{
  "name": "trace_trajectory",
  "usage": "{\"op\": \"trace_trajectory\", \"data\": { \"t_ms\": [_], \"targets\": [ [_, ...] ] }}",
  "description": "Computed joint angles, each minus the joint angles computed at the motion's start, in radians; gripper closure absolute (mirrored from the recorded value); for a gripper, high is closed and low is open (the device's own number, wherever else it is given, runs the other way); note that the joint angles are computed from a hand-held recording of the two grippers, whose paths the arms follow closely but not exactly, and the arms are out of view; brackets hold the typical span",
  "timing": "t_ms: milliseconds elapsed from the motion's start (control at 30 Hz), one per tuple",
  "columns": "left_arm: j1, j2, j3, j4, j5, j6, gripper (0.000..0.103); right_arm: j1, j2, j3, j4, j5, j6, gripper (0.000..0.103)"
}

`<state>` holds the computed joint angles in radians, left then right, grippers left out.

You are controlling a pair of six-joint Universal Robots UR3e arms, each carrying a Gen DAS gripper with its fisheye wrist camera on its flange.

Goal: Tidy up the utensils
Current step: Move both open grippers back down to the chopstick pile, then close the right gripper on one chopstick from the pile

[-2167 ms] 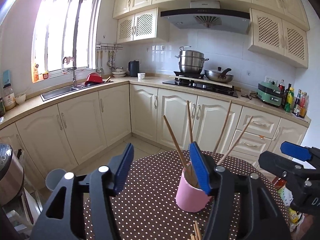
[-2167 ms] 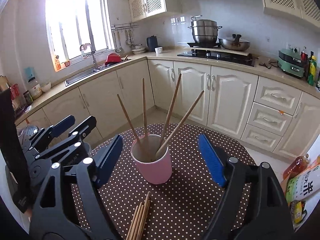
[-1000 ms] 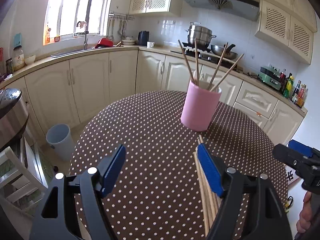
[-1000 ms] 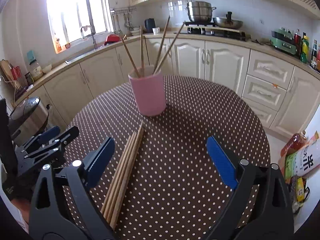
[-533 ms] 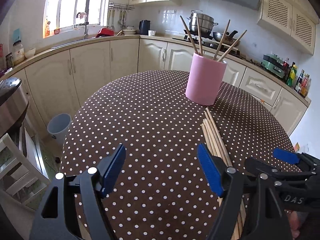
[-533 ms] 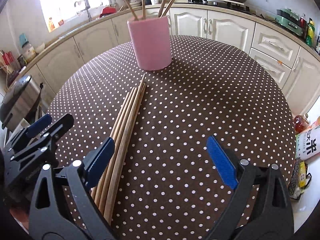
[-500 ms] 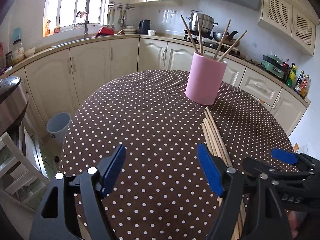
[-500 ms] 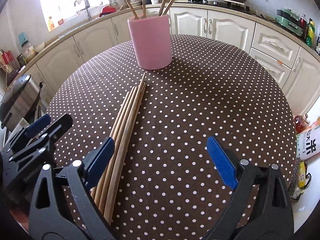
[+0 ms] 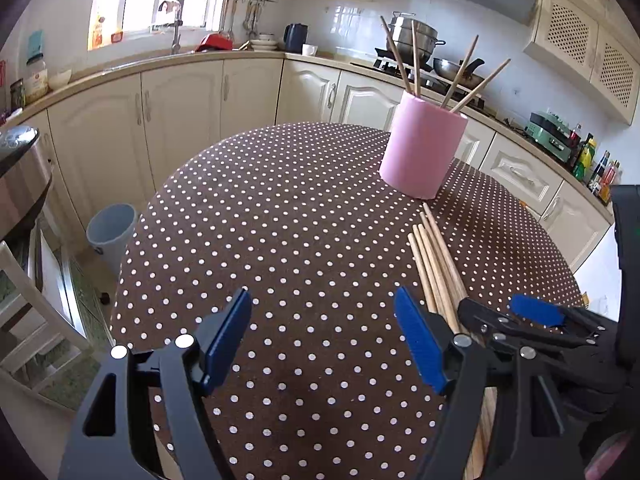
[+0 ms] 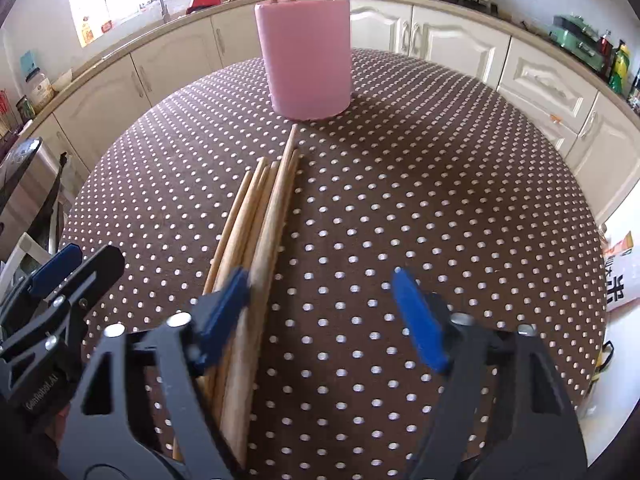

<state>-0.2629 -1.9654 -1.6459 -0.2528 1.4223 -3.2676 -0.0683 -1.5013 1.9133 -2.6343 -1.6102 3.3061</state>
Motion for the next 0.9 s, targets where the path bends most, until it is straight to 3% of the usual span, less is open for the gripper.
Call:
{"op": "trace_trajectory", "data": {
  "t_ms": [67,100,167,333,700,900],
  "targets": [
    [0.015,-0.002,0.005,-0.014,-0.024,-0.004,0.03,-0.012,0.004,-0.015,0.013,0.036,0.001,0.056],
    [0.023,-0.004,0.013,-0.028,-0.037,-0.004,0.03,-0.016,0.005,-0.022,0.021,0.05,0.003,0.068],
    [0.033,-0.007,0.019,-0.039,-0.054,-0.006,0.03,-0.037,0.008,-0.037,0.044,0.095,0.011,0.071],
    [0.062,-0.012,0.022,-0.052,-0.089,-0.003,0.03,-0.081,0.003,-0.041,0.052,0.163,0.002,0.092],
    [-0.023,-0.08,0.178,-0.163,-0.012,0.035,0.03,-0.194,-0.092,0.064,0.056,0.255,-0.045,0.095],
    [-0.066,-0.142,0.297,-0.256,0.009,0.041,0.03,-0.157,-0.037,0.002,0.059,0.182,-0.038,0.094]
  ]
}}
